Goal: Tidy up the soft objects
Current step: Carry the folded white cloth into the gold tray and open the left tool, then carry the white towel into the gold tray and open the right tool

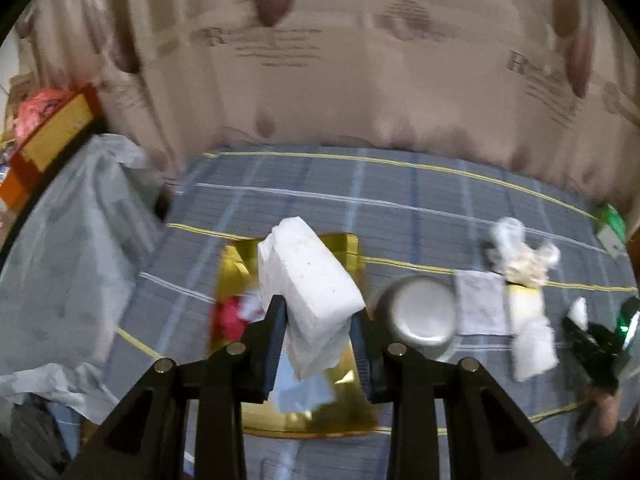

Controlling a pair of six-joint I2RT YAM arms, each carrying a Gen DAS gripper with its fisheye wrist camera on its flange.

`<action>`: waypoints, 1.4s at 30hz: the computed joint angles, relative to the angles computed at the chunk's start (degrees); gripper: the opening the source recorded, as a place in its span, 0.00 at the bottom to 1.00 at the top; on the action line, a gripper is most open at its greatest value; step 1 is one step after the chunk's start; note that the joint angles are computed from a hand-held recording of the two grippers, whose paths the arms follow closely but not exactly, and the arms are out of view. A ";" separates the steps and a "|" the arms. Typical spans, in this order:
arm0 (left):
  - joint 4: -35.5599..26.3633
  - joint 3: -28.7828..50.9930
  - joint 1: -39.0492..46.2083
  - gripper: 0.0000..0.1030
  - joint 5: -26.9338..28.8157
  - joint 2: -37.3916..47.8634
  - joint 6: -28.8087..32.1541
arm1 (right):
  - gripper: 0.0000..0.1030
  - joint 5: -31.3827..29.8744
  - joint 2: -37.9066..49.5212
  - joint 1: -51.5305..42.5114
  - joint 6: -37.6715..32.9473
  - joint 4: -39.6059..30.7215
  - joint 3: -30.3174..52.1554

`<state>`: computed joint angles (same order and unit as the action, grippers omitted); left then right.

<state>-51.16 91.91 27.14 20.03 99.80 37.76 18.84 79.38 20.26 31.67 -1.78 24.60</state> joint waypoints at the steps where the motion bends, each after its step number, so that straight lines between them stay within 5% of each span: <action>1: 1.09 1.50 0.91 0.31 -0.40 1.47 0.16 | 0.28 0.05 0.00 0.03 0.01 -0.01 -0.03; 19: 11.54 8.03 -1.55 0.32 -8.78 17.53 1.66 | 0.28 1.68 0.83 1.00 0.31 -0.98 0.69; 29: 6.09 15.36 -3.49 0.38 -10.87 25.92 -0.88 | 0.28 2.48 1.31 1.46 0.51 -1.33 0.98; 34: -0.53 20.35 -2.31 0.51 -6.99 28.23 -0.52 | 0.28 2.40 1.19 1.29 0.36 -1.23 0.82; 42: -8.47 23.96 -0.19 0.52 -2.14 28.77 1.02 | 0.28 2.57 1.38 1.30 0.23 -1.13 0.81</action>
